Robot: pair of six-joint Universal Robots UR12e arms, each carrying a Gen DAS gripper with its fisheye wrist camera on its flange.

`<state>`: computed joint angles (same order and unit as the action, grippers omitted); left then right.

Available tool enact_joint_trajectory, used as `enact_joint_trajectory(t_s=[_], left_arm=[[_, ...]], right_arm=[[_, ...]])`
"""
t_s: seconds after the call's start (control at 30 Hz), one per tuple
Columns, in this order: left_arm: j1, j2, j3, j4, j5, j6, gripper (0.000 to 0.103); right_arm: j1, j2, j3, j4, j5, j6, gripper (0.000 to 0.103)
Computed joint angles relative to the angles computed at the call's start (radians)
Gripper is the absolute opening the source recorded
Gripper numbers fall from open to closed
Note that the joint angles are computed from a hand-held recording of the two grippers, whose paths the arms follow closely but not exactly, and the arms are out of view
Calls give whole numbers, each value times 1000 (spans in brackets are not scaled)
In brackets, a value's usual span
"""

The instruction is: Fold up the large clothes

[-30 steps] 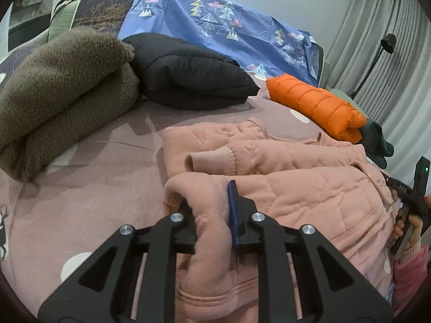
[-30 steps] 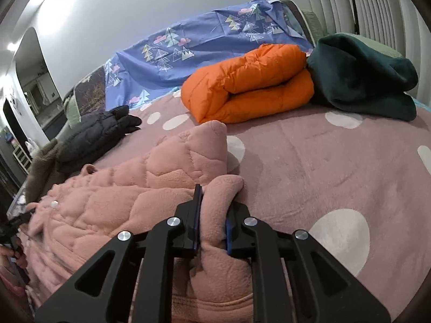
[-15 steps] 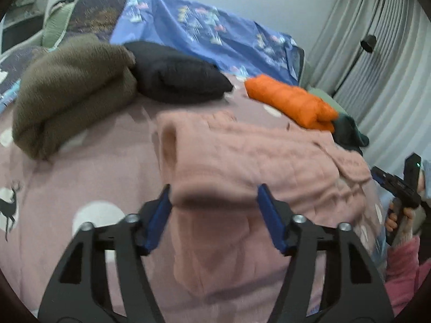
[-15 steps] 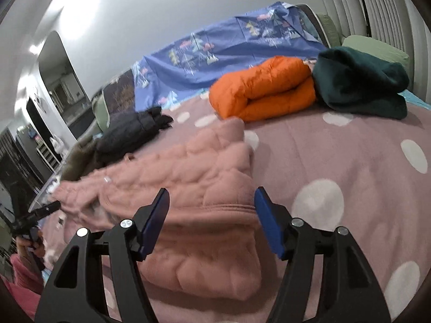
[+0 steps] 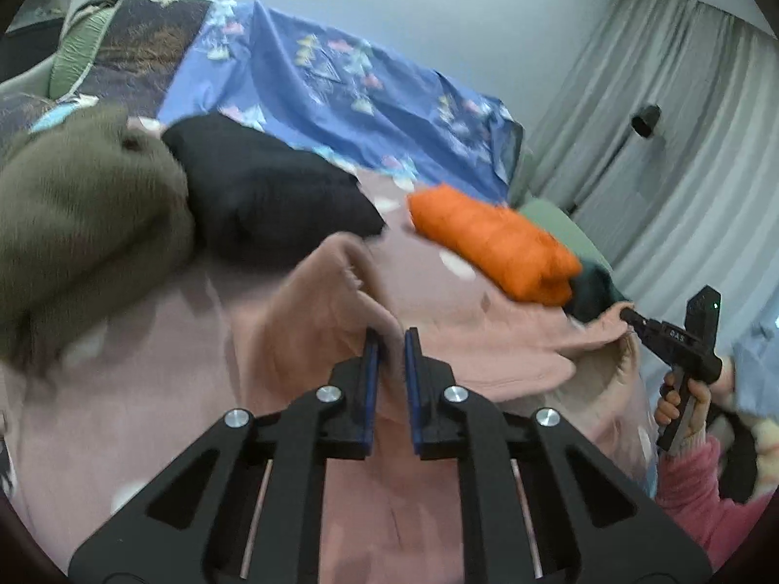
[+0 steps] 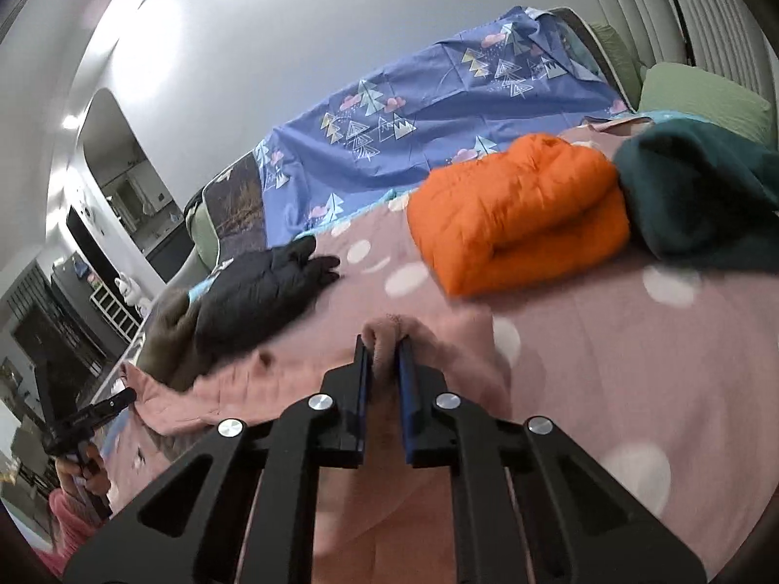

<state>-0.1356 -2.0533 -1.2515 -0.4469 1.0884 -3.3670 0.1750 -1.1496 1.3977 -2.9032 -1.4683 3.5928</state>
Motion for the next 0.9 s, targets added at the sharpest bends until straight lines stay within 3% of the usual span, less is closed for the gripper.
enact_joint_trajectory(t_s=[0.1, 0.13, 0.17, 0.23, 0.3, 0.37, 0.43, 0.5, 0.57, 0.63, 0.67, 0.7, 0.73, 0.77, 0.83, 0.9], left_arm=[[-1, -59, 95, -73, 55, -55, 20], [-1, -82, 129, -109, 82, -85, 30], [-1, -95, 151, -138, 115, -126, 50], [4, -97, 154, -139, 143, -170, 54], [16, -85, 124, -88, 119, -158, 66], [15, -77, 110, -81, 142, -109, 70], [16, -84, 123, -127, 128, -61, 73], [15, -102, 151, -195, 73, 2, 77], [6, -120, 175, -235, 72, 45, 78], [-5, -139, 207, -283, 71, 90, 75], [-14, -146, 220, -292, 94, 116, 66], [-22, -153, 231, -294, 116, 147, 38], [-26, -157, 241, -298, 127, 175, 21], [-28, -158, 241, -281, 127, 174, 11], [-26, -132, 198, -169, 134, 139, 11], [-19, -105, 154, -89, 141, 120, 11]], right_arm=[[-39, 64, -103, 154, 70, 129, 18], [-44, 76, -121, 192, 52, 172, 24], [-43, 81, -127, 215, -1, 215, 34], [-44, 71, -98, 152, -17, 219, 39], [-39, 55, -67, 97, -35, 155, 52], [-25, 45, -56, 98, -87, 57, 58], [-18, 43, -52, 104, -96, -31, 65], [-15, 45, -50, 106, -60, -111, 77], [-13, 52, -56, 121, -18, -173, 85], [-16, 62, -67, 150, 12, -214, 88], [-11, 71, -81, 176, -7, -229, 87], [-4, 79, -95, 190, -34, -238, 59], [6, 86, -113, 216, -83, -238, 26], [8, 83, -109, 201, -111, -197, 9], [-1, 64, -73, 95, -88, -129, 8], [-4, 52, -64, 83, -99, -98, 8]])
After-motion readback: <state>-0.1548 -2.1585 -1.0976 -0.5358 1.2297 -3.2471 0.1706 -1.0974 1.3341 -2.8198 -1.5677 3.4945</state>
